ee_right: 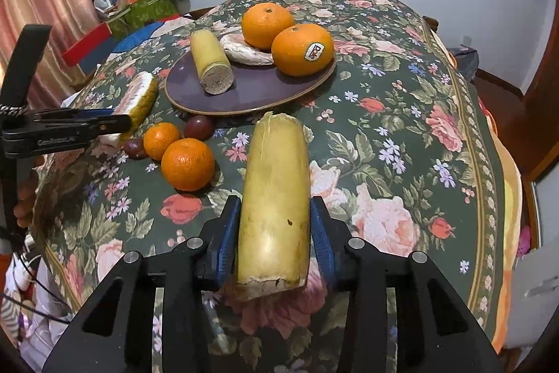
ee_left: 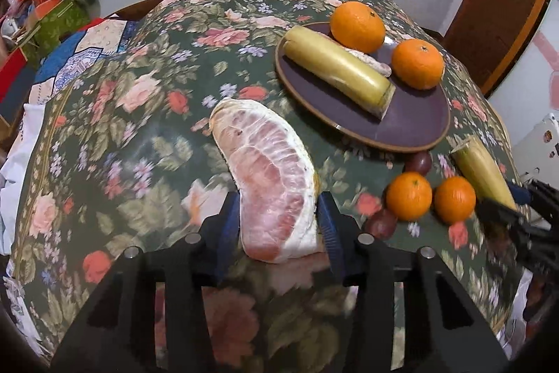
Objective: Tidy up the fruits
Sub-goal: 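Lift and carry the banana in the right tool and pomelo segment in the left tool over the plate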
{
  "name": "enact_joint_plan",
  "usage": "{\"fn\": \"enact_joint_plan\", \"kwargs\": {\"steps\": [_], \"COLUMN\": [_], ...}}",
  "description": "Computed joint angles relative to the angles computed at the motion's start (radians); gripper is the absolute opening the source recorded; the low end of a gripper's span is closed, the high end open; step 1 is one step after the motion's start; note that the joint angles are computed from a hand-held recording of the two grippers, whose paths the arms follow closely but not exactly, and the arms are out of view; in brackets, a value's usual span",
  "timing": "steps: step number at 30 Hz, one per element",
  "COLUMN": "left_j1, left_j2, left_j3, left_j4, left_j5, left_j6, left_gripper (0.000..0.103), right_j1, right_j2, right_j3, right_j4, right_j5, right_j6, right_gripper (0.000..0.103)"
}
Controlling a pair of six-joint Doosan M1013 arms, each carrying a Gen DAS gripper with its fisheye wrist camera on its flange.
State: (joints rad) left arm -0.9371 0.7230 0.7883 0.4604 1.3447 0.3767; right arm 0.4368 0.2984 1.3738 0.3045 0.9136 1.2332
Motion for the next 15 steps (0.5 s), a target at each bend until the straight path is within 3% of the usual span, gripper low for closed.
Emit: {"fn": "enact_joint_plan", "kwargs": {"steps": [7, 15], "left_j1": [0.008, 0.019], "left_j2": [-0.015, 0.044], "left_j3": [0.017, -0.076], "left_j4": [-0.042, -0.021], "left_j5": [-0.012, 0.076], "left_j6": [-0.021, 0.01], "left_gripper": [0.05, 0.054], "right_j1": [-0.001, -0.006], "right_j2": [0.01, 0.048], "right_j3": [-0.018, -0.064], "right_j4": [0.002, 0.049], "right_j5": [0.024, 0.051], "right_j6": [-0.006, 0.001], "right_gripper": [0.036, 0.036]}}
